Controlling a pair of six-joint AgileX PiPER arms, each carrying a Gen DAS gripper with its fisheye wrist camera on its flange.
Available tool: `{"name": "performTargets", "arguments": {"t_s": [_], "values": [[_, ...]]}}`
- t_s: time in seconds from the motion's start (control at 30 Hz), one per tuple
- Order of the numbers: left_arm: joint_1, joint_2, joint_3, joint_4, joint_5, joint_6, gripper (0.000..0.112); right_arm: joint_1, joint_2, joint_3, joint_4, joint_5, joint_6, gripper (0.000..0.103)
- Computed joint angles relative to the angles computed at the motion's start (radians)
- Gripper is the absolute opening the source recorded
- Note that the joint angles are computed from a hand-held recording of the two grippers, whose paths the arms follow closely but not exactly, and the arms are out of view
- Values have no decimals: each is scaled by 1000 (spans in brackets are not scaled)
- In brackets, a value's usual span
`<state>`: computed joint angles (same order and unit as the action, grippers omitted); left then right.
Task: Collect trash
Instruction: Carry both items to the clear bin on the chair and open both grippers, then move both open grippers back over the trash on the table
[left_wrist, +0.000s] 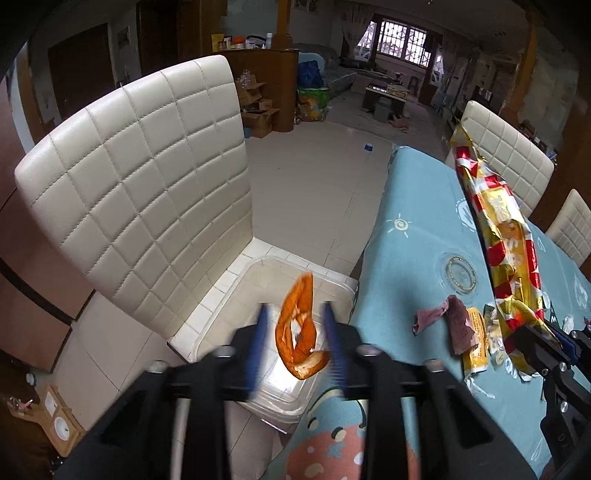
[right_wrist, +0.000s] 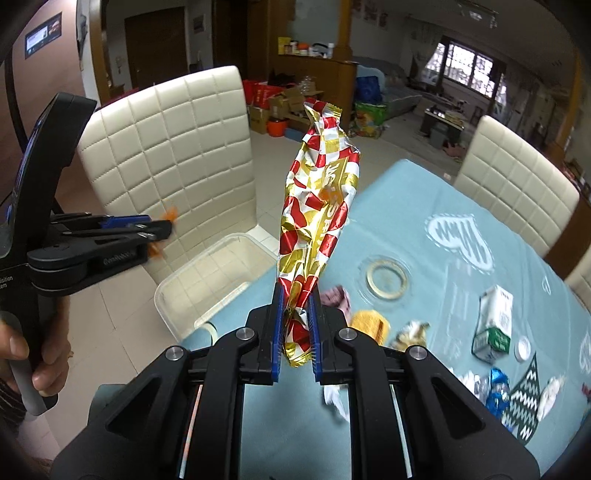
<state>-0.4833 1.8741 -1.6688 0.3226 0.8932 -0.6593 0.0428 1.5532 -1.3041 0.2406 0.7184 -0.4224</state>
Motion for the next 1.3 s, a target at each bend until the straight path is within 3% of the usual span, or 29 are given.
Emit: {"name": "performTargets", "arguments": {"t_s": [0.03, 0.07, 0.43, 0.63, 0.7, 0.77, 0.9, 1.07, 1.3], "values": [[1, 7, -8, 20, 4, -19, 85, 7, 11, -14, -9, 3, 3, 15], [1, -2, 10, 47, -20, -49, 89, 15, 21, -26, -20, 4, 7, 15], [35, -21, 66, 112, -4, -107, 89, 67, 150, -135, 10, 48, -44, 16], [53, -77, 152, 143, 1, -151, 89, 116, 171, -139, 25, 14, -69, 18], [54, -92, 176, 164, 5, -171, 89, 137, 163, -122, 6, -27, -58, 31], [56, -116, 208, 180, 6, -190, 89, 142, 154, -111, 8, -51, -38, 91], [55, -146, 245, 191, 9, -210, 89, 140, 124, -71, 12, -109, -29, 90], [36, -164, 246, 183, 4, -214, 89, 86, 119, -84, 65, -35, -20, 90], [-36, -131, 165, 175, 13, -173, 89, -23, 27, -8, 99, -25, -4, 90]]}}
